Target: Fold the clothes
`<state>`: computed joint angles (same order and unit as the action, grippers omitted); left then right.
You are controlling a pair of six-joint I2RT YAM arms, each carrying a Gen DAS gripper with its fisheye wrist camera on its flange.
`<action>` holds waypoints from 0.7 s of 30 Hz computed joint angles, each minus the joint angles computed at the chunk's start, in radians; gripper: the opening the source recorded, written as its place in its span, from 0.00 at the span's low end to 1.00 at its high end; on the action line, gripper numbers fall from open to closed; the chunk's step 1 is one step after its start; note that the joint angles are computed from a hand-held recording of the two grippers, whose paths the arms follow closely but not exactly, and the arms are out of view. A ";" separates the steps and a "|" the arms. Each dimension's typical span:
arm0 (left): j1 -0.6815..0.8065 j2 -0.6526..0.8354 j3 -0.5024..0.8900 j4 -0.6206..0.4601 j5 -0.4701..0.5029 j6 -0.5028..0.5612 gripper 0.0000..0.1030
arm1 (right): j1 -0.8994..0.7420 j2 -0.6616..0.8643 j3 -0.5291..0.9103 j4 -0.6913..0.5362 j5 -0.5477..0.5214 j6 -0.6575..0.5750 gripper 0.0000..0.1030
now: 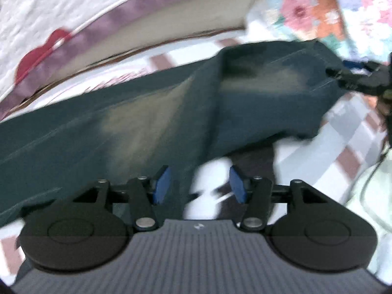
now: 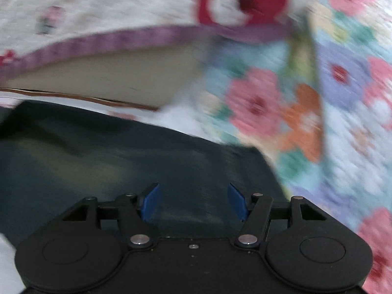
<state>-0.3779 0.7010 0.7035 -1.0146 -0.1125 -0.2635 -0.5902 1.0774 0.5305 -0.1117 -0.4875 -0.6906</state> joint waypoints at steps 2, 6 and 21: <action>0.084 -0.017 -0.039 -0.011 0.019 0.030 0.51 | 0.077 -0.052 -0.027 -0.025 -0.022 -0.022 0.64; 0.226 -0.046 -0.099 -0.002 0.125 0.078 0.51 | 0.264 -0.185 -0.079 -0.115 -0.008 -0.047 0.63; 0.801 -0.100 -0.091 -0.096 0.384 0.441 0.52 | 0.678 -0.238 0.023 -0.488 -0.037 0.072 0.64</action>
